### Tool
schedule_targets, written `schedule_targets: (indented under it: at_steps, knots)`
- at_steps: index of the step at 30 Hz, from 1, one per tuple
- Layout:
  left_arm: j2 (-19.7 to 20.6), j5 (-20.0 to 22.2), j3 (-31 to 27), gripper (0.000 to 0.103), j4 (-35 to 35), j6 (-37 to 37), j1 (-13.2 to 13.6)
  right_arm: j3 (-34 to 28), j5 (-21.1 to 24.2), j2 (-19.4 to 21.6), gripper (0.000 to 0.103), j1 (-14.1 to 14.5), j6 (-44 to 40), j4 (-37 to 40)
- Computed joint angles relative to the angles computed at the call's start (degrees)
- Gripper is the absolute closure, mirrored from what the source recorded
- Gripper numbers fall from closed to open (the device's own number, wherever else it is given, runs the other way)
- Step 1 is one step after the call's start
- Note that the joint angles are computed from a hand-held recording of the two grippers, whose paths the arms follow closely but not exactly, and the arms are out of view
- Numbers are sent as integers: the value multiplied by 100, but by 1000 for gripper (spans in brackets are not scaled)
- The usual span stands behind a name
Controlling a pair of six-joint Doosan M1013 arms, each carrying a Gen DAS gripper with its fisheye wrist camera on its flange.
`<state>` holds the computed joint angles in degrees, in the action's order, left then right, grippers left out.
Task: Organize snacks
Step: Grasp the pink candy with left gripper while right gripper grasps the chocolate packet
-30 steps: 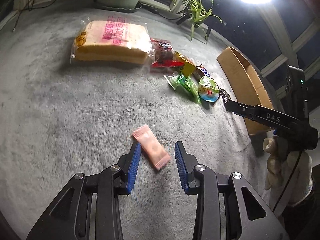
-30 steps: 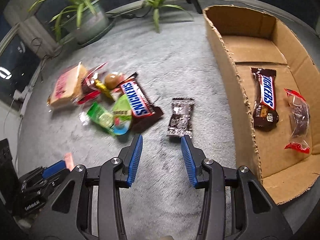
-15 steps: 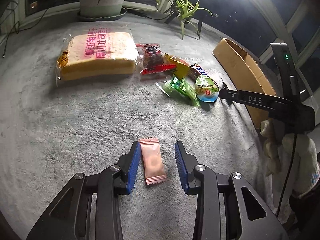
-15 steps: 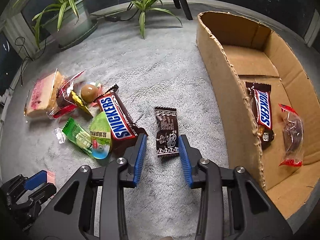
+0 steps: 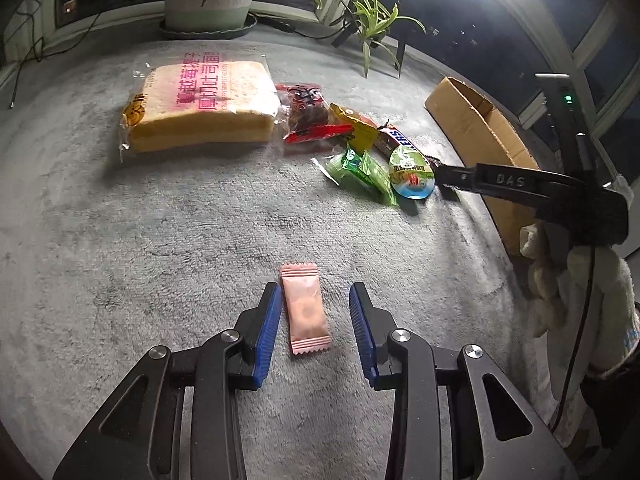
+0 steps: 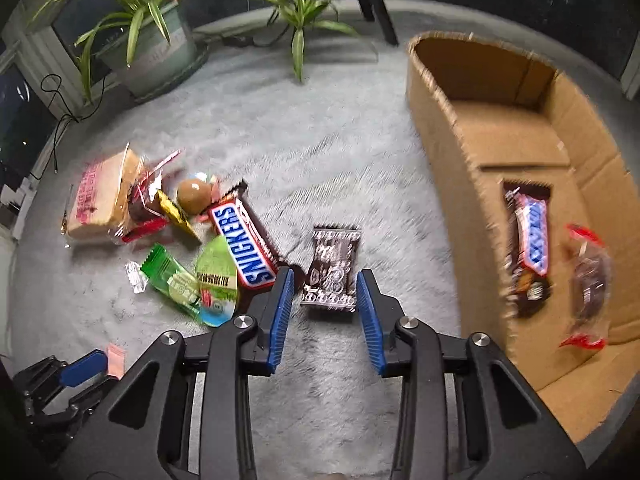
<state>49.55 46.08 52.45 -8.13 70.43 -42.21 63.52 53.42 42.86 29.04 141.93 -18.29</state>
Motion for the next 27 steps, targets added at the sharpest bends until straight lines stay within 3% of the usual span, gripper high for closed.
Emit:
schedule_targets:
  at_steps: [10,13,27]
  knots:
    - [-81,-57,151,69,67,-72,-17,-316,346,231,71,-16,-355,44]
    - [-86,-52,155,69,131,-91,-29,-204,219,157,76,-57,-430,225]
    - [17,19,-12,70,498,-158,-106,179,-144,-67,76,-23,-662,662]
